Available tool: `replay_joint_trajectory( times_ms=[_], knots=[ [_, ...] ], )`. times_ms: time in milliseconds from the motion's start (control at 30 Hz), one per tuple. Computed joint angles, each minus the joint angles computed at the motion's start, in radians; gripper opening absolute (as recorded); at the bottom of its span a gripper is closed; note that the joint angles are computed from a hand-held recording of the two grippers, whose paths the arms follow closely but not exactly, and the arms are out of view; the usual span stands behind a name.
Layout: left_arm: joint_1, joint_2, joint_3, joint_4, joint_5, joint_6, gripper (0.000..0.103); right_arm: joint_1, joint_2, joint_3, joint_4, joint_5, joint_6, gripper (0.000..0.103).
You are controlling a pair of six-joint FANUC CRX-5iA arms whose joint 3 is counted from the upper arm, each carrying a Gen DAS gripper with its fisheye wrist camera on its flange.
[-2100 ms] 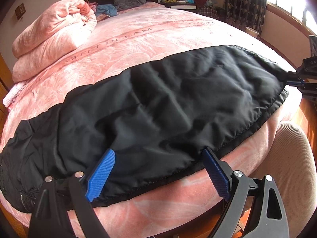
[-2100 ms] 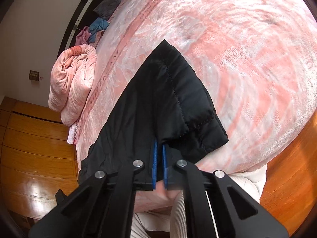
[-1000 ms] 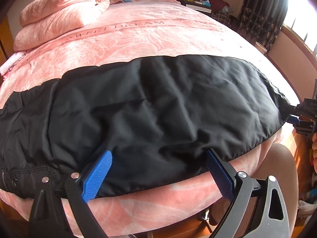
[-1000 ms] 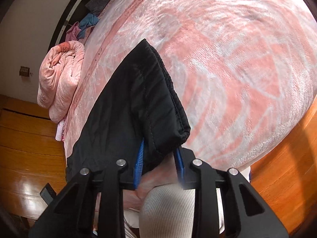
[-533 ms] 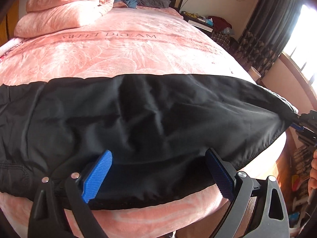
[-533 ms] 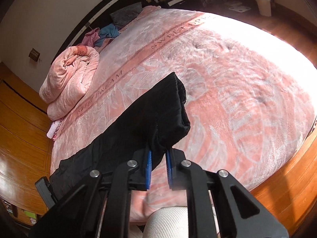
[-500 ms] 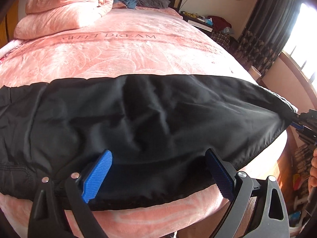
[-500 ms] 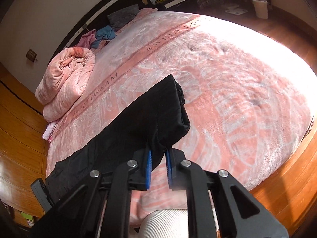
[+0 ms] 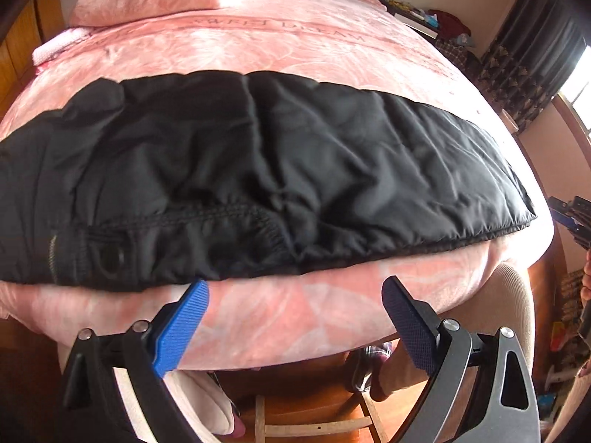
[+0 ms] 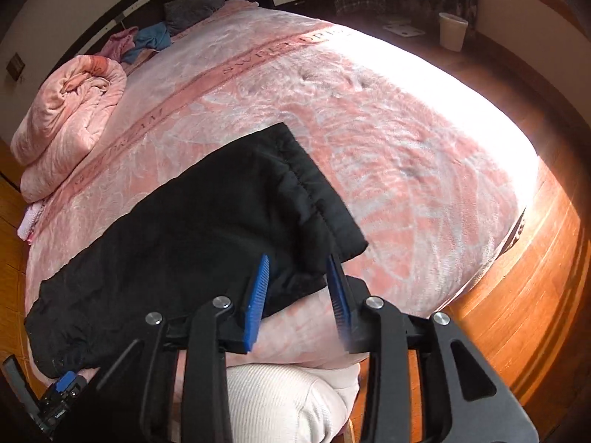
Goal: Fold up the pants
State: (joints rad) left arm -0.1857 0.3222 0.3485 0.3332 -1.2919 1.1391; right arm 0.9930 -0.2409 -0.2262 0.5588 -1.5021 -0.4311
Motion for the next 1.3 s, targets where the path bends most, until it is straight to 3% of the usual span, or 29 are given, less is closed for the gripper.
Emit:
replay_joint_trajectory(
  times_ms=[100, 200, 300, 433, 633, 767, 900, 967, 1033, 1200, 1267, 1300],
  knots=[
    [0.028, 0.004, -0.005, 0.031, -0.027, 0.023, 0.095, -0.007, -0.005, -0.033, 0.012, 0.303, -0.006, 0.033],
    [0.045, 0.015, -0.007, 0.069, -0.051, 0.057, 0.094, -0.065, 0.077, 0.011, -0.093, 0.581, 0.091, 0.032],
    [0.058, 0.028, 0.001, 0.095, -0.073, 0.073, 0.092, -0.108, 0.178, 0.096, -0.261, 0.703, 0.218, 0.03],
    [0.056, 0.047, 0.038, 0.058, -0.098, 0.1, 0.092, -0.147, 0.261, 0.184, -0.386, 0.698, 0.288, 0.03],
    [0.059, 0.091, 0.075, 0.059, -0.116, 0.127, 0.092, -0.188, 0.315, 0.23, -0.422, 0.677, 0.278, 0.03],
    [0.067, 0.106, 0.084, 0.059, -0.125, 0.139, 0.092, -0.192, 0.315, 0.218, -0.429, 0.726, 0.259, 0.03],
    [0.086, 0.098, 0.068, 0.081, -0.101, 0.153, 0.092, -0.179, 0.317, 0.218, -0.371, 0.71, 0.243, 0.007],
    [0.094, 0.096, 0.068, 0.086, -0.094, 0.169, 0.092, -0.169, 0.311, 0.212, -0.342, 0.718, 0.235, 0.006],
    [0.098, 0.088, 0.063, 0.084, -0.086, 0.163, 0.092, -0.162, 0.326, 0.255, -0.363, 0.658, 0.29, 0.005],
    [0.096, 0.086, 0.053, 0.069, -0.089, 0.165, 0.092, -0.174, 0.382, 0.331, -0.446, 0.554, 0.406, 0.007],
    [0.091, 0.08, 0.048, 0.063, -0.083, 0.163, 0.092, -0.168, 0.402, 0.369, -0.433, 0.498, 0.438, 0.014],
    [0.09, 0.075, 0.042, 0.064, -0.08, 0.154, 0.092, -0.161, 0.414, 0.396, -0.416, 0.456, 0.458, 0.025]
  ],
)
